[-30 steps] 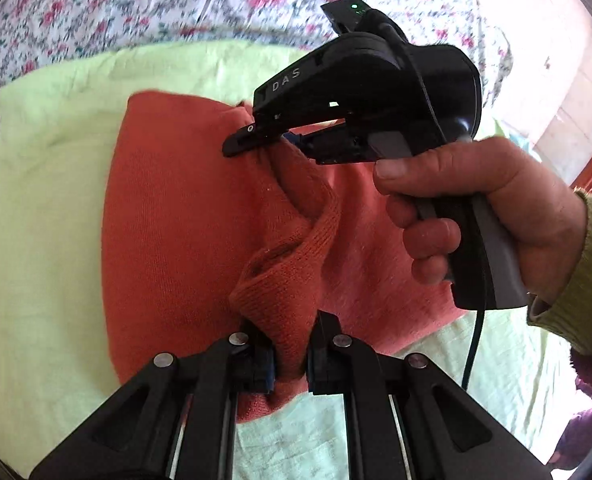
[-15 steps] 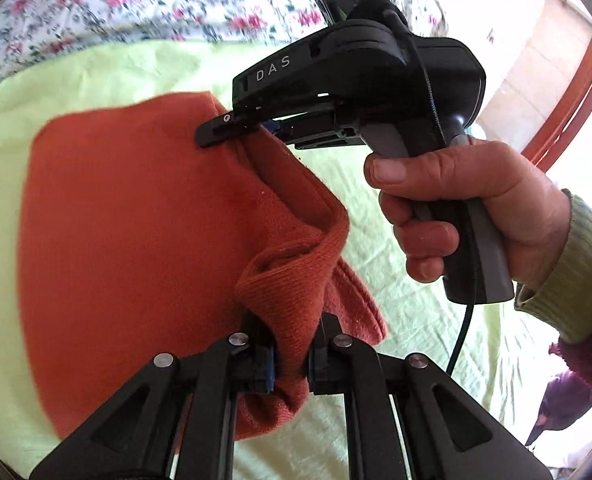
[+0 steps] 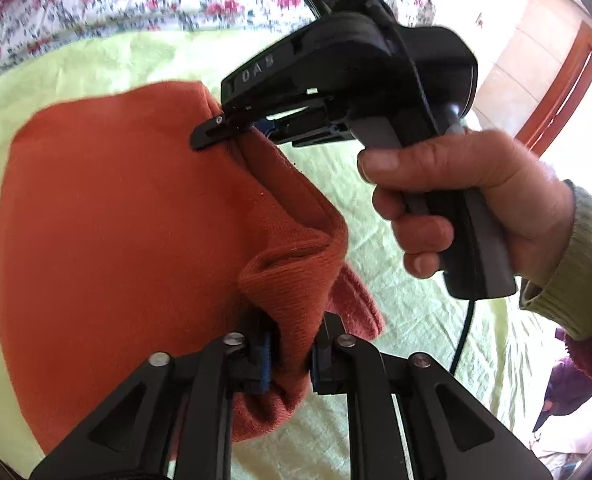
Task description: Fold small clothes
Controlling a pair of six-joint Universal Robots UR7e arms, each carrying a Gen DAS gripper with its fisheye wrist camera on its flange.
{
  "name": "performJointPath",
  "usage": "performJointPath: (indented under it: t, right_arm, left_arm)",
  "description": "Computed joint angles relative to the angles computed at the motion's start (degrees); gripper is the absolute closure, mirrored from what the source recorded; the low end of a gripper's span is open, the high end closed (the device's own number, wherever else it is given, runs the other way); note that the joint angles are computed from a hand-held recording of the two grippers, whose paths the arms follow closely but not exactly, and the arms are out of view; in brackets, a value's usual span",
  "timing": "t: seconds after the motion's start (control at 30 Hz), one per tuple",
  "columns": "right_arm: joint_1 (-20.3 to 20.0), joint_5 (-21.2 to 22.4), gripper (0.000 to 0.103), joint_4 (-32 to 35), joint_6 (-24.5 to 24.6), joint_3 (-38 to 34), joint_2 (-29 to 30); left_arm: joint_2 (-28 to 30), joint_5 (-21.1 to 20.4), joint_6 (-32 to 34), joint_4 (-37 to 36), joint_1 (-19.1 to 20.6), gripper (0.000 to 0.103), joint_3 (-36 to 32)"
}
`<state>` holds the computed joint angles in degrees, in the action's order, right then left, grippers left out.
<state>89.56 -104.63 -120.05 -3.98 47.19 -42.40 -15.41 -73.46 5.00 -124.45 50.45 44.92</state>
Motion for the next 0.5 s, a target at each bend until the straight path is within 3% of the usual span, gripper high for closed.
performJointPath:
  t: [0.13,0.17,0.27,0.5]
  right_arm:
    - [0.2,-2.0,0.073,-0.24,2.05,1.27,-0.89]
    - [0.52,-3.05,0.066,-1.69,2.09,2.47,-1.65]
    - [1.68,-6.96,0.045,-5.59,1.7,5.96,-3.92]
    - [2.99,-5.28,0.045,-13.5,0.7,14.77,-9.75]
  left_arm:
    - [0.06,-2.43,-0.17,2.56,0.77,0.068,-1.79]
    - [-0.4,-2.94,0.03,2.78,0.9,0.062,-1.48]
    - [-2.8,-4.96,-0.04,2.02,1.42,0.059,1.31]
    - [-8.14,-5.04,-1.84,0.93,3.17,0.055,6.23]
